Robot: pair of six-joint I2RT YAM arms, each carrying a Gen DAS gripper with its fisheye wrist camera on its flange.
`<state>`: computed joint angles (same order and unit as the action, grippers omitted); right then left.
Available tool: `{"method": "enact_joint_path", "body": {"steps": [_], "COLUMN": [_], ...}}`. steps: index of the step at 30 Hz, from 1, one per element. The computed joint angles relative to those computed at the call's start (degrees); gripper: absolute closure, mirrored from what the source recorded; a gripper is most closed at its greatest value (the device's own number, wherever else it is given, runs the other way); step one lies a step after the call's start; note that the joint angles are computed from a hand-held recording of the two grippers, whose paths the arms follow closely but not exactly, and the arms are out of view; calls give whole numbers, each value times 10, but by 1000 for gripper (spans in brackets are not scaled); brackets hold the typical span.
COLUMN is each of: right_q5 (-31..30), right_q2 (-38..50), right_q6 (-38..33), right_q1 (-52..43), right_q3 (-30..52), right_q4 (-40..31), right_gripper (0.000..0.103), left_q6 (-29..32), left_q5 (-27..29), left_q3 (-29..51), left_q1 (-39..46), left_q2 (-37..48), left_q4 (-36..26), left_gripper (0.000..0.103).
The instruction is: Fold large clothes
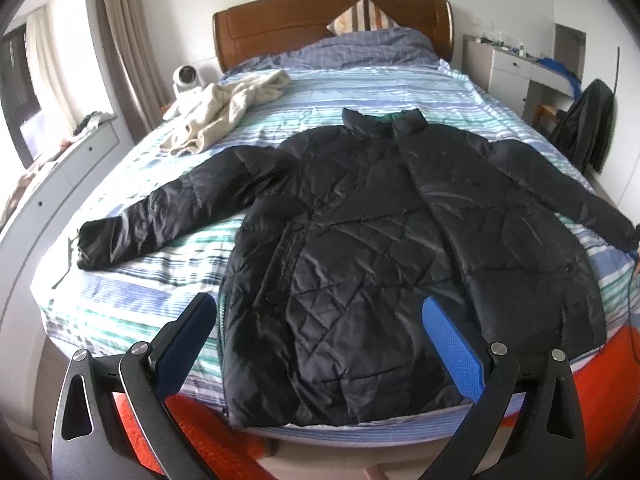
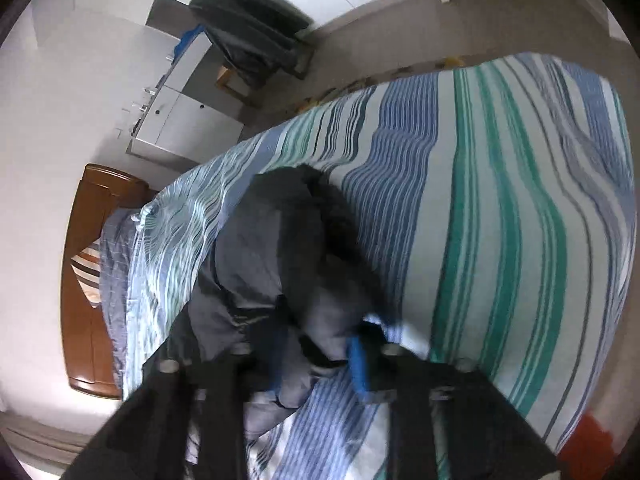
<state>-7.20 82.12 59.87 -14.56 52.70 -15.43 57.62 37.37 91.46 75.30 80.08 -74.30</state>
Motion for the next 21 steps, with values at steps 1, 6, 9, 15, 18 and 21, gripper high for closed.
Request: {"method": "enact_joint_path", "body": {"steps": [1,6,9,15,18,21], "right_q5": [22,88,137,241,277,279], "right_q2": [-16,-78,-88,-1,67,140], "right_q6": [-18,-142,-246,-408,-447,-458], "right_q1": [14,102,219,468,564,626], "right_q3": [3,71,167,348,397,430], "right_q4": [-4,-33,-61,-119,-122,-119], "right_gripper": [91,93,93,93,93,93], "left_q6": [3,0,-15,-31,-22,-11], "left_q5": [4,-6,-15,6,10,6], "left_q3": [-1,-12,-1,13,2,-14], "left_q1": [4,7,0,-1,2,8], "left_q2": [-1,3,19,28,20,14], "left_q4": [0,20,15,-3,-1,12], "left_gripper": [1,1,1,1,1,1]}}
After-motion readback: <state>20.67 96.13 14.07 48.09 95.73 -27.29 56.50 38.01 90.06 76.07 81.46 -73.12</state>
